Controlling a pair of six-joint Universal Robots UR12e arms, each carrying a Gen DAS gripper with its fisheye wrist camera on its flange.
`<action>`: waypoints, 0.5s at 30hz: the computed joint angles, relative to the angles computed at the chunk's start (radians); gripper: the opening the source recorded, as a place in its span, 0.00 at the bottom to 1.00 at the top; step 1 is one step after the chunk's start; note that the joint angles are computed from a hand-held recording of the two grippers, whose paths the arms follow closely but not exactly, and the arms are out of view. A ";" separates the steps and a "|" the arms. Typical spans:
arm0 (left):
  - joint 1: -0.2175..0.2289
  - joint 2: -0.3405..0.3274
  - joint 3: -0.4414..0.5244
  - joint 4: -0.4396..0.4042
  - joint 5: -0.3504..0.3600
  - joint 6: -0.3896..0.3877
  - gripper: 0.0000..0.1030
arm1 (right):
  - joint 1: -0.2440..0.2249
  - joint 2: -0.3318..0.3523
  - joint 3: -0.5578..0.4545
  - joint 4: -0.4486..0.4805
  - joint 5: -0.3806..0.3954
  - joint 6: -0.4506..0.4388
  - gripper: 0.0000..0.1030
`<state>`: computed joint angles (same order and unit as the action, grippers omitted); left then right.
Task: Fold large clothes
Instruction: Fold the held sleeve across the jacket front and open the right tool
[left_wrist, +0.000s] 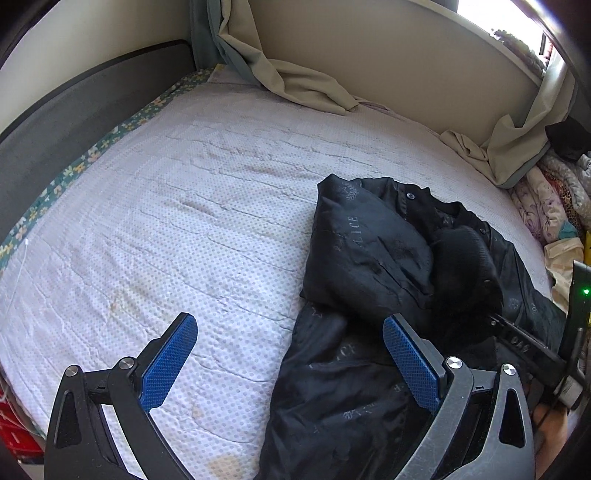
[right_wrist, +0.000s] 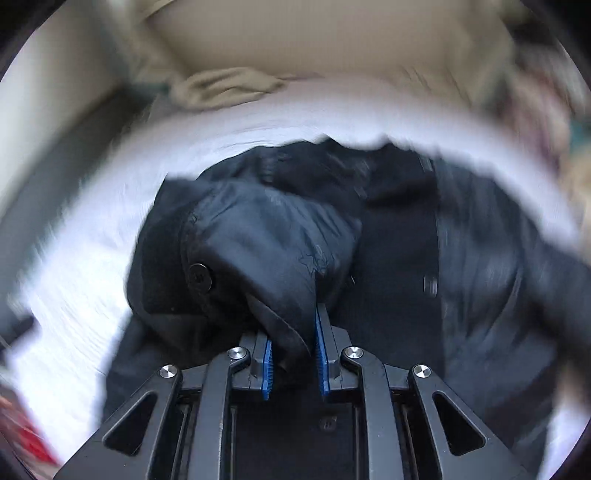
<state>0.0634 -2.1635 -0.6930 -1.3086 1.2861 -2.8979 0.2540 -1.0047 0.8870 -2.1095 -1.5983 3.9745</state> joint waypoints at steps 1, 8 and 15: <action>-0.001 0.001 -0.002 0.001 -0.005 0.000 0.99 | -0.015 -0.030 0.061 -0.048 0.053 0.057 0.19; -0.009 0.010 -0.018 -0.003 -0.008 0.016 0.99 | -0.051 -0.156 0.274 -0.138 0.129 0.228 0.57; -0.012 0.010 -0.022 -0.004 -0.009 0.012 0.99 | -0.091 -0.275 0.465 -0.291 0.151 0.436 0.81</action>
